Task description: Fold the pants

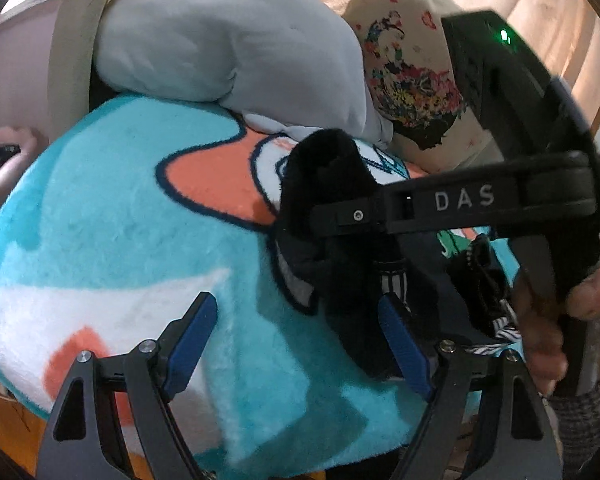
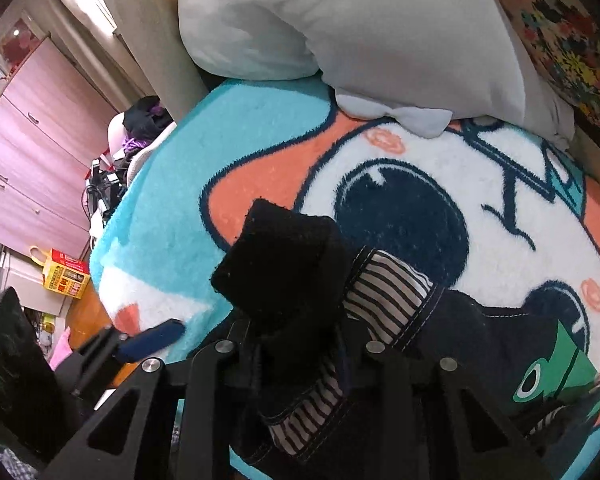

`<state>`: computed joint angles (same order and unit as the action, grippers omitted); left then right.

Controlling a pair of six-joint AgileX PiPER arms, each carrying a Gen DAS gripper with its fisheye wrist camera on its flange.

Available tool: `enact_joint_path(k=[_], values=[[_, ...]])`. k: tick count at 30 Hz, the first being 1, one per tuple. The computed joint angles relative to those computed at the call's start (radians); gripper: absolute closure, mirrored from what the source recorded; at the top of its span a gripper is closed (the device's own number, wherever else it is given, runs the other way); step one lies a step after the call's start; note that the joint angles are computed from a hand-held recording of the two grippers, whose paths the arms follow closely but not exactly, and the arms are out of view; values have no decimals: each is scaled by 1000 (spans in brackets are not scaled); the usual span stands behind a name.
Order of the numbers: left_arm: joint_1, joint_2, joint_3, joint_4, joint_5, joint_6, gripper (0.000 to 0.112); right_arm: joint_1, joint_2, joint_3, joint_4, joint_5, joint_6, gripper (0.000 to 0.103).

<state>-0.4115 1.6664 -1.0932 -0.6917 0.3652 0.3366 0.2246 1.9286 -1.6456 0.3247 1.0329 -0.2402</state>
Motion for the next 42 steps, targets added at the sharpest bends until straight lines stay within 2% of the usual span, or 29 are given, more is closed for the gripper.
enact_joint_path(k=[1, 3, 5, 8, 15, 22, 29, 34, 37, 42], values=[[-10, 4, -8, 22, -2, -19, 36, -1, 0, 1, 9, -3, -4, 74], [-24, 16, -32, 43, 16, -21, 71, -5, -8, 15, 27, -14, -18, 74], [-44, 30, -64, 113, 41, -68, 88, -12, -24, 40, 54, -31, -39, 74], [-81, 24, -79, 212, 22, -162, 95, -50, -69, 97, 114, -47, -91, 74], [-166, -10, -137, 327, 31, -275, 96, -170, -202, 243, 271, -100, -232, 74], [-297, 75, -307, 391, 90, -326, 96, -386, -332, 402, 443, -91, -422, 74], [-380, 171, -457, 419, 160, -359, 96, -646, -359, 521, 604, -9, -586, 74], [-415, 204, -494, 417, 165, -342, 95, -791, -356, 573, 701, 63, -692, 74], [-414, 199, -492, 356, 189, -271, 91, -839, -342, 589, 724, 77, -715, 74], [-368, 106, -392, 166, 194, -74, 64, -891, -343, 633, 731, 48, -756, 74]])
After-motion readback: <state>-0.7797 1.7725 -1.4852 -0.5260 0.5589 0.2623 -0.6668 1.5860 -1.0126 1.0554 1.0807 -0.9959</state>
